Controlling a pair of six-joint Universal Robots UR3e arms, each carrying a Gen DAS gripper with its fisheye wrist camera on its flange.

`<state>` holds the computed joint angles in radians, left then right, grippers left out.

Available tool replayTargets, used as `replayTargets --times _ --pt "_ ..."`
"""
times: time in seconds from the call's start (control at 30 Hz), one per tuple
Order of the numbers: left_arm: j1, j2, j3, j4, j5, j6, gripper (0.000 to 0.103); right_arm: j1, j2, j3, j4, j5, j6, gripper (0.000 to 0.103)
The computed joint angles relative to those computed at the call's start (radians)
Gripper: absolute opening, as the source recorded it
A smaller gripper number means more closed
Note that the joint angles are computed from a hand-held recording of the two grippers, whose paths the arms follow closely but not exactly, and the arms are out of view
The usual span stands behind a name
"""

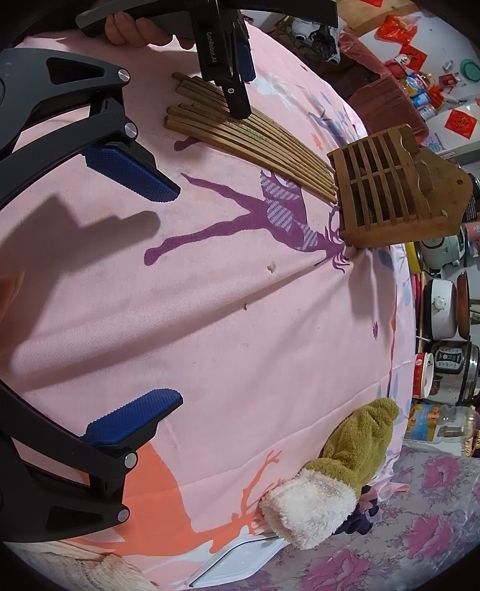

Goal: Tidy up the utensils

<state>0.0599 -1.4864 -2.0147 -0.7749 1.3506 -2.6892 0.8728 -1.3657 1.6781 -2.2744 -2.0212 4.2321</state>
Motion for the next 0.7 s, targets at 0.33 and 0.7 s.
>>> replayTargets --times 0.33,0.7 --pt "-0.041 -0.056 0.032 0.054 0.058 -0.074 0.097 0.01 0.015 -0.02 0.008 -0.008 -0.008 0.097" --pt "-0.046 0.0 0.028 -0.031 -0.005 0.016 0.097 0.008 -0.073 0.098 -0.121 -0.019 0.025 0.097"
